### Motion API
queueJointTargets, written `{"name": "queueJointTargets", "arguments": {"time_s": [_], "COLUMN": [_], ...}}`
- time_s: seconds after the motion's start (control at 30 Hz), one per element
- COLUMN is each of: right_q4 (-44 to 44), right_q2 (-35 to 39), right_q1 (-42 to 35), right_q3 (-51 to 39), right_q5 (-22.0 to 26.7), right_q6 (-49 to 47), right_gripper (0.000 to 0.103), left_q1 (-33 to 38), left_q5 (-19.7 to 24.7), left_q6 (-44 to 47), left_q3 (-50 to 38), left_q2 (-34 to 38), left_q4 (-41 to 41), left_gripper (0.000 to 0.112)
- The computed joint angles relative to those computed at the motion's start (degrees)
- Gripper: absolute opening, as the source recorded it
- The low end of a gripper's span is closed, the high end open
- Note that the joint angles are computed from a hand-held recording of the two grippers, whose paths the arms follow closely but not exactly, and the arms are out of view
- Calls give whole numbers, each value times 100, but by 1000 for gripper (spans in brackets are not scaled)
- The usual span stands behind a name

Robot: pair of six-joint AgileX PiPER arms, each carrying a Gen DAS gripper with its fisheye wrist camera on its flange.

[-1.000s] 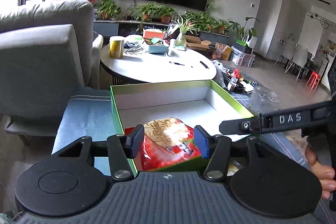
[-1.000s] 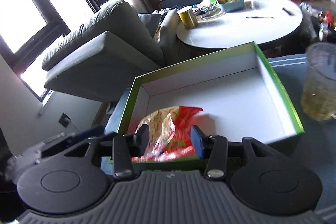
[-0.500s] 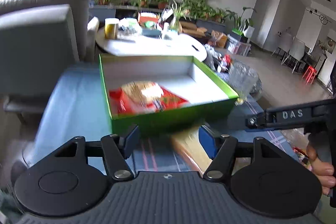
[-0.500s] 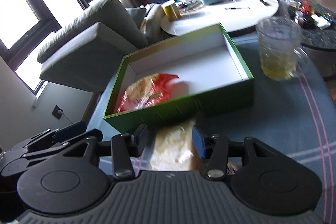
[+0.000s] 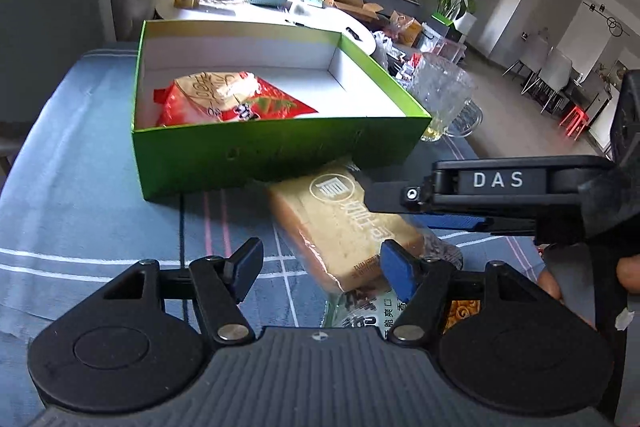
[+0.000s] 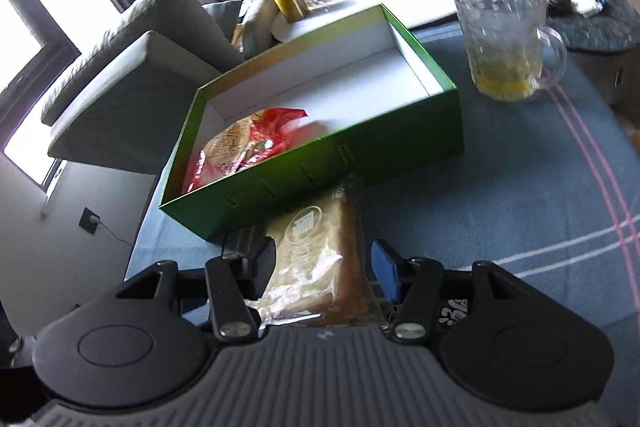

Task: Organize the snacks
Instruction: 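Move the right gripper to the wrapped toast slice and grasp it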

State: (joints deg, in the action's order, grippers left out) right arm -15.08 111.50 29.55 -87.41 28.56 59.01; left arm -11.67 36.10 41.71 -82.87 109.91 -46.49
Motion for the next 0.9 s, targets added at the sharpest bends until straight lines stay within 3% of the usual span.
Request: {"name": "queueJointTargets", "arguments": {"time_s": [0.4,0.67,0.9], "right_q4": [780,1296,1200], "right_q2": [66,8,-85], "right_q1": [-107,-5,140], "right_q3": [102,160,206], "right_q5": [-224,-348,-394], "right_q6": [-560,-1429,-1346], "right_gripper": [66,60,56], "left_q1": [-86,101,115], "left_q5": [76,537,297], "left_q6": [1,981,1130], "left_q3": [-161,167,518], "left_q2": [186,-14,-277], "left_q4": [-20,-978,-905], "left_gripper": [64,57,57]}}
